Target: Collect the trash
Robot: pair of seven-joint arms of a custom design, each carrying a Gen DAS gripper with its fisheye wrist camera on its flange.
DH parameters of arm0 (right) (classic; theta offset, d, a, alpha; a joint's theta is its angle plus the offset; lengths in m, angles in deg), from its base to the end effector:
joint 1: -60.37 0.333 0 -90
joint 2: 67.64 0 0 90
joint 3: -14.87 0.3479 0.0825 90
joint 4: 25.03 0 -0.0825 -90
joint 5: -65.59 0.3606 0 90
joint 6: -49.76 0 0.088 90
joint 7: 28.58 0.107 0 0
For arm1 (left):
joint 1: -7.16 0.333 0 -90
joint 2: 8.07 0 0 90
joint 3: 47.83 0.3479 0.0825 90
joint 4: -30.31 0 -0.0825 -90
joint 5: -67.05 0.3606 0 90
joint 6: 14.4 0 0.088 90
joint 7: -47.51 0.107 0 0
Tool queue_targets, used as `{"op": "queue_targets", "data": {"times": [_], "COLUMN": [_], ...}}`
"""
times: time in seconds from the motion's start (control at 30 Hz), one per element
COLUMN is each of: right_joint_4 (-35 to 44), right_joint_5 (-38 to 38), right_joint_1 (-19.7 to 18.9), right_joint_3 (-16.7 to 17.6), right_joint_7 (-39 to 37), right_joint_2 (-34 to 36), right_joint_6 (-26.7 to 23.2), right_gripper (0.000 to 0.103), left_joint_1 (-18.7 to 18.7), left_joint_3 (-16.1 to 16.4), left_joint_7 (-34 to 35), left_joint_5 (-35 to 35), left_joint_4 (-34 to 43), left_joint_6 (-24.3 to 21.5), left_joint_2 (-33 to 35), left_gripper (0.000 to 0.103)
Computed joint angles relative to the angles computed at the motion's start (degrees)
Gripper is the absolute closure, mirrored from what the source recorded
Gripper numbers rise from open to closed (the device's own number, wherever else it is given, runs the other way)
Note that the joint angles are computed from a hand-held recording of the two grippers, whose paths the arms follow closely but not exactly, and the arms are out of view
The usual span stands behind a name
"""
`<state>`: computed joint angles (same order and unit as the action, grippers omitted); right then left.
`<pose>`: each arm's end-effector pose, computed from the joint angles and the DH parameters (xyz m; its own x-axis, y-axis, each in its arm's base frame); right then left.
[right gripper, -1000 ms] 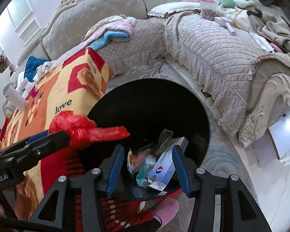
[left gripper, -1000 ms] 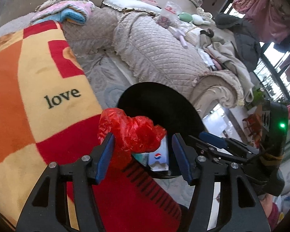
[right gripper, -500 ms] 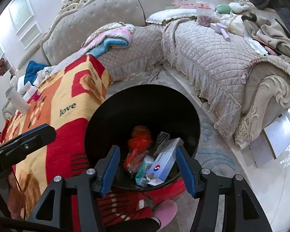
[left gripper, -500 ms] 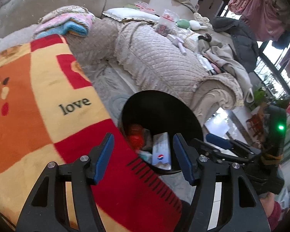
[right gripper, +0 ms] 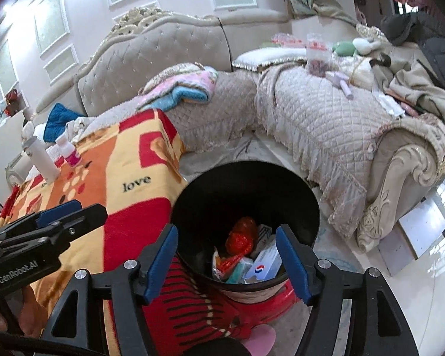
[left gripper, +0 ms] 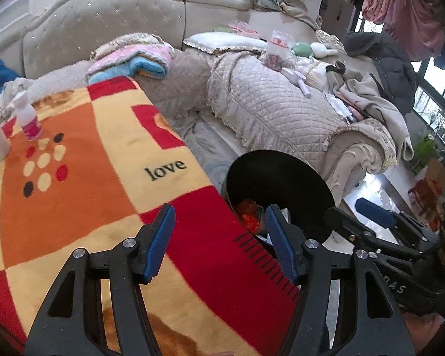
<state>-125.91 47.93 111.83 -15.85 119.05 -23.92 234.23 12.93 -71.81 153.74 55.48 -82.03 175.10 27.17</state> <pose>0.6195 0.3527 0.2977 0.0186 -0.9870 -0.1595 -0.6926 0.1024 -0.7141 0.6512 -0.1480 0.3109 -0.2783 -0.9481 0.1537 -0.7151 0.0977 -0.6922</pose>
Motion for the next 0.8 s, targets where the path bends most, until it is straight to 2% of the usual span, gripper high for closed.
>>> {"op": "queue_targets", "data": {"times": [0.17,0.27,0.47,0.8], "right_joint_4": [-1.61,-2.35,-3.15,-3.48], "right_joint_5": [1.67,3.24,5.94,8.33], "right_joint_1": [8.07,11.04,14.03,15.25], "right_joint_3": [-8.87,-12.14,-15.18,-16.06], "right_joint_7": [2.31,2.55,1.58,-0.58], "right_joint_2": [1.09,1.68,2.19,2.13], "right_joint_6": [1.18,1.67,1.77,1.89], "right_gripper": [0.032,0.03,0.03,0.029], "left_joint_1": [-0.61,-1.36,-2.96,-4.02], "left_joint_3": [1.22,2.47,5.08,6.87], "left_joint_7": [-1.25,-2.62,-4.98,-7.06], "left_joint_5": [0.19,1.04,2.61,4.24], "left_joint_4": [-3.16,-4.4,-6.05,-7.03], "left_joint_6": [4.74,6.98,9.45,10.13], "left_joint_2": [-1.99,-2.74,-3.84,-4.53], "left_gripper": [0.041,0.041,0.041,0.041]}}
